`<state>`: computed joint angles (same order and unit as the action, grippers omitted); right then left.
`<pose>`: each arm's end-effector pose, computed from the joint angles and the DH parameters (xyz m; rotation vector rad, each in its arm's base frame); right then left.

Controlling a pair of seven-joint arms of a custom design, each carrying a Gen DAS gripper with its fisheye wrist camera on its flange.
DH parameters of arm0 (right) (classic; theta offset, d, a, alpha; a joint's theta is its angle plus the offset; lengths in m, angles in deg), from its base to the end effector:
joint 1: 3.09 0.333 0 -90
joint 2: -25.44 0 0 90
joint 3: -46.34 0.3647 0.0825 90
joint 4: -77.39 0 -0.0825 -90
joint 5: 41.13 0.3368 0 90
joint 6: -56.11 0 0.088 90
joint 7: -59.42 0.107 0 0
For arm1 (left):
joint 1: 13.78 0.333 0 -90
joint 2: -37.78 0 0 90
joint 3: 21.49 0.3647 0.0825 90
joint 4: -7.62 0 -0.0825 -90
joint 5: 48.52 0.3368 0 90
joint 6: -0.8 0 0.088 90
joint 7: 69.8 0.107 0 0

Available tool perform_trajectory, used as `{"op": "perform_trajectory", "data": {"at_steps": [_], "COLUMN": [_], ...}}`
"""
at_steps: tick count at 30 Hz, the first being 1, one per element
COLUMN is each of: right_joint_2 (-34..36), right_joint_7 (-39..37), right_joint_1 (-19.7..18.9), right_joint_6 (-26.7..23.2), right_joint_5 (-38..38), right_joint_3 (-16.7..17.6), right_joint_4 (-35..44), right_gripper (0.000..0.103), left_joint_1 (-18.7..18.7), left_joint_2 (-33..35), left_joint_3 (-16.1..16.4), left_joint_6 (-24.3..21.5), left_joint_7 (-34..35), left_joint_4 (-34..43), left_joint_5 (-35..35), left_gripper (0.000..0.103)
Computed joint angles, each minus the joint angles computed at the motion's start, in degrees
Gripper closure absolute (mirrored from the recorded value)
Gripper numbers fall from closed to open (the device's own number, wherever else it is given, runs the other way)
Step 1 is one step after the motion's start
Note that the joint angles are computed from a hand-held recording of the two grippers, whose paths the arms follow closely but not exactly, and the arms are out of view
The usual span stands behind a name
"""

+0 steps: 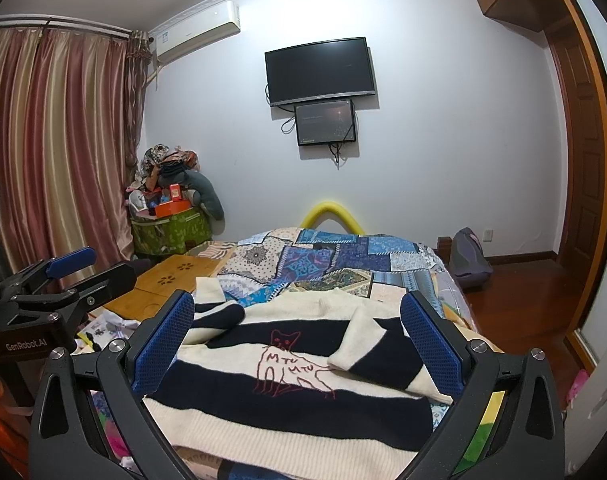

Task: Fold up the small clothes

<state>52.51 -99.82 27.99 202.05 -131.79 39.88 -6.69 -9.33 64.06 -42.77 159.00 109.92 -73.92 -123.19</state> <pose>0.6332 0.3250 0.5266 -1.1931 1.6072 -1.1337 0.7010 -0.1014 0.5787 -0.9427 1.9808 -1.4797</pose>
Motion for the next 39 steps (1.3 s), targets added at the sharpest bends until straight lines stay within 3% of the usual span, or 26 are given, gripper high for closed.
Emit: {"op": "perform_trajectory", "data": {"at_steps": [23, 35, 39], "right_joint_2": [1.1, 3.2, 4.9], "right_joint_7": [-2.5, -7.4, -11.7], "right_joint_1": [-0.1, -1.0, -2.3], "right_joint_6": [1.0, 2.9, 4.7], "right_joint_5": [2.5, 8.6, 13.4], "right_joint_3": [-0.6, -1.6, -2.0], "right_joint_4": [1.4, 3.9, 5.8], "right_gripper": [0.001, 0.001, 0.001], "left_joint_1": [-0.3, -1.0, -2.6], "left_joint_2": [1.4, 6.4, 10.1], "left_joint_3": [-0.2, -1.1, 0.7], "left_joint_6": [0.6, 2.6, 1.7], "left_joint_7": [-1.7, -9.0, -17.3], "left_joint_4": [1.1, 6.0, 10.9], "left_joint_5": [1.7, 9.7, 17.5], "left_gripper": [0.000, 0.000, 0.000]}}
